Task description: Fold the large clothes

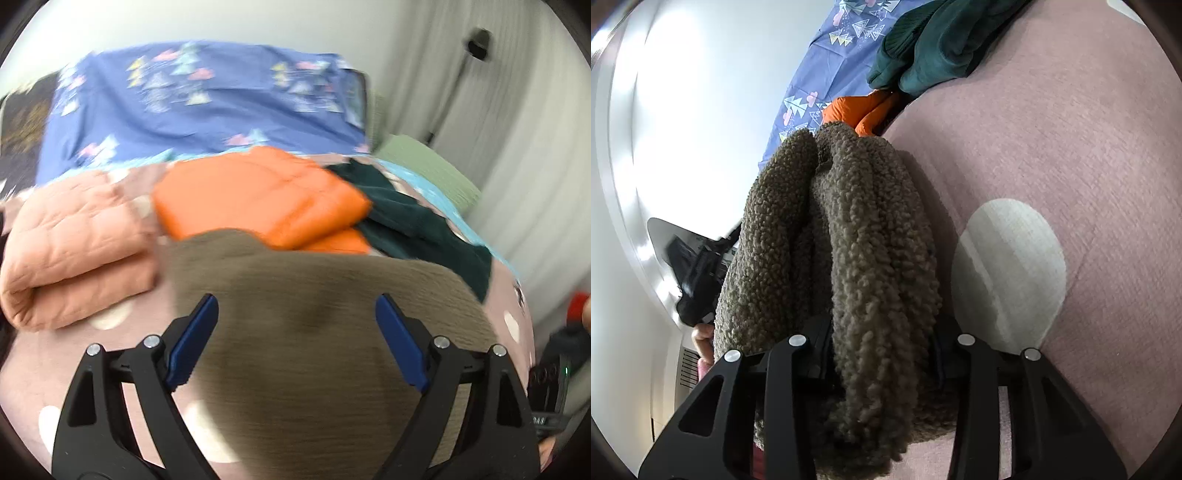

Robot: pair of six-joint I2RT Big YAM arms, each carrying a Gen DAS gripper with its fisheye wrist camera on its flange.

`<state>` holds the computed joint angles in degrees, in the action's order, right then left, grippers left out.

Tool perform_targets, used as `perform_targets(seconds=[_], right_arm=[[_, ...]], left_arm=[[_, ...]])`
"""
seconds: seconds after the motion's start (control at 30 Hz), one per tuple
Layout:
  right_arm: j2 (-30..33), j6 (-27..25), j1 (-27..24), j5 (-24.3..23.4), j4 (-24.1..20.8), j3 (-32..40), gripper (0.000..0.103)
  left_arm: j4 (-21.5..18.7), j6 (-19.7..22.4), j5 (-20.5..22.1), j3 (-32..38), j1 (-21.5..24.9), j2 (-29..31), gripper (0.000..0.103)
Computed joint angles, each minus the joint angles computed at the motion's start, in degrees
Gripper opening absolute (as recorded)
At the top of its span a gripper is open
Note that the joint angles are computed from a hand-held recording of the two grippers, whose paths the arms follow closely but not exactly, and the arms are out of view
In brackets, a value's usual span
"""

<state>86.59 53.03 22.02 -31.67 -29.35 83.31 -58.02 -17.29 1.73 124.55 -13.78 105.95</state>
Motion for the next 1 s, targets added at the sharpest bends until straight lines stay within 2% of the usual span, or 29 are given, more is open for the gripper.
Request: perform_targets(seconds=[0.07,0.13,0.17,0.23,0.33,0.53,0.63,0.73,0.77,0.8,0.87,0.93,1.0], right_arm=[[-0.4,0.0,0.1,0.2,0.5,-0.5,0.040],[-0.6,0.0,0.1,0.2,0.9,-1.0,0.040],[-0.6,0.1,0.1,0.1,0.9,-1.0,0.040],[-0.3,-0.1,0.1,0.2,0.5,-0.6,0.040],[-0.3,0.2,0.0,0.0,0.3,-0.6,0.041],[0.4,1.6,0.2,0.2,0.1,0.2,0.044],[0.7,1.8,0.1,-0.4,0.3,0.4,0.045],[1.3,2.2,0.1,-1.7,1.3,0.7,0.046],[1.5,2.0,0.1,-2.3,1.7,0.8,0.046],[1.5,2.0,0.1,-2.8,2.1,0.7,0.044],[0.8,2.5,0.4,-2.3,3.6,0.2,0.030],[-0.3,1.5,0.9,0.3,3.1,0.4,0.027],[-1.3,0.5,1.3,2.1,2.8,0.8,0.026]], left_arm=[[-1.9,-3.6,1.8,0.2,2.2,0.9,0.088],[-3.2,-6.8,6.3,-0.5,4.2,1.9,0.088],[-3.3,-7.8,8.0,-1.5,4.8,2.2,0.093],[1.1,-9.5,11.6,-5.7,5.8,1.6,0.099],[5.2,-12.3,16.1,-7.6,6.6,2.1,0.101],[9.9,-18.5,25.2,-8.1,7.5,4.4,0.101],[12.8,-19.7,27.5,-9.6,7.7,4.5,0.101],[13.3,-19.3,27.4,-9.2,7.6,4.9,0.100],[14.1,-18.9,27.3,-9.3,7.4,4.8,0.092],[15.0,-18.4,27.3,-9.5,7.2,4.6,0.087],[14.9,-16.9,25.8,-9.8,6.6,3.8,0.074],[14.3,-15.5,24.3,-9.2,6.2,3.3,0.064],[15.5,-15.4,24.1,-10.3,6.2,1.8,0.058]])
